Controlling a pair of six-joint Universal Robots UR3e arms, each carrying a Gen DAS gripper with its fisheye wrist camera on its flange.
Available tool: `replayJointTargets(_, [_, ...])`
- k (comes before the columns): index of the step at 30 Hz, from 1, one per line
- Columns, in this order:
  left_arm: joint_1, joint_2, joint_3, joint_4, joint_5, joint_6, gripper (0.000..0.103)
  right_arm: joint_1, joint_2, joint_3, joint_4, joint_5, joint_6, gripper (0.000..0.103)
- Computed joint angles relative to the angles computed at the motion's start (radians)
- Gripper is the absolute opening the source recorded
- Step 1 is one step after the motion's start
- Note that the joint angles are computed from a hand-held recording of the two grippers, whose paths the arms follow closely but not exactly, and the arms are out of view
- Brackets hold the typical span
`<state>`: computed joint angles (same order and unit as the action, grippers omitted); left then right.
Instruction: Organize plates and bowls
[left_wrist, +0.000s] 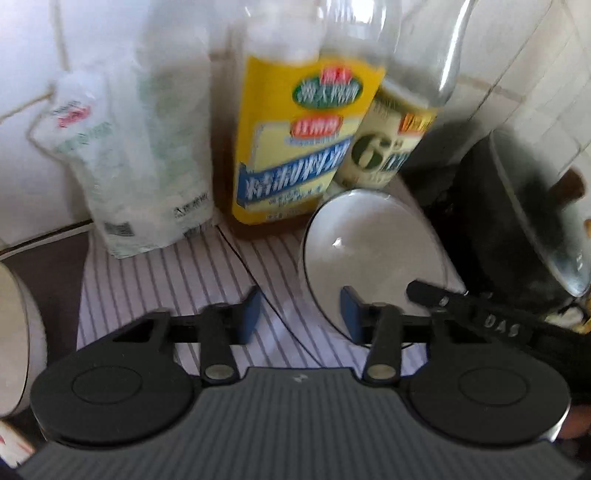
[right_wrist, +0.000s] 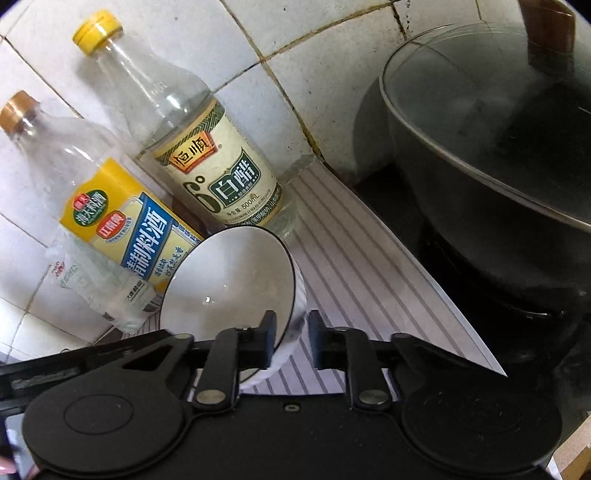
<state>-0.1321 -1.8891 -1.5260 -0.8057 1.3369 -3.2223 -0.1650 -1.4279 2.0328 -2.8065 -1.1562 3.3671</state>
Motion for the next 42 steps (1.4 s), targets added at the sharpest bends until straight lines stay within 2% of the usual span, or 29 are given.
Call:
replayJointTargets(2, [0.018,-0.013,0.014,-0.026,-0.052,0.006,0.014,0.013,0.015,-0.02,0.009,-0.02,0.01,0.016])
replayJointTargets(7, [0.027,-0.008,0.045,-0.096,-0.079,0.009,0.012,-0.007,0.019,-0.019,0.022,0.005,0.071,0.014])
replayJointTargets(12, [0.034,0.048,0.043,-0.172,-0.08,0.019,0.012,0.018,-0.02,-0.025,0.074,-0.027,0.113,0.013])
replayJointTargets(17, [0.063,0.192,-0.044,-0.212,-0.116,0.07,0.012,0.028,-0.152,0.019,0.145,-0.035,0.108,0.013])
replayJointTargets(20, [0.083,0.312,-0.099,-0.25,-0.123,0.117,0.012,0.008,-0.26,0.073,0.185,0.0,0.111,0.014])
replayJointTargets(29, [0.117,0.52,-0.066,-0.511,-0.117,0.156,0.012,0.016,-0.578,0.141,0.371,0.017,0.099,0.014])
replayJointTargets(34, [0.151,0.643,-0.104,-0.606,-0.113,0.195,0.012,0.036,-0.709,0.161,0.476,0.021,0.101,0.014])
replayJointTargets(39, [0.242,0.765,-0.16,-0.727,-0.148,0.261,0.012,0.088,-0.797,0.199,0.52,0.0,0.125,0.015])
replayJointTargets(42, [0.298,0.817,-0.203,-0.79,-0.166,0.3,0.012,0.156,-0.764,0.218,0.464,-0.04,0.147,0.015])
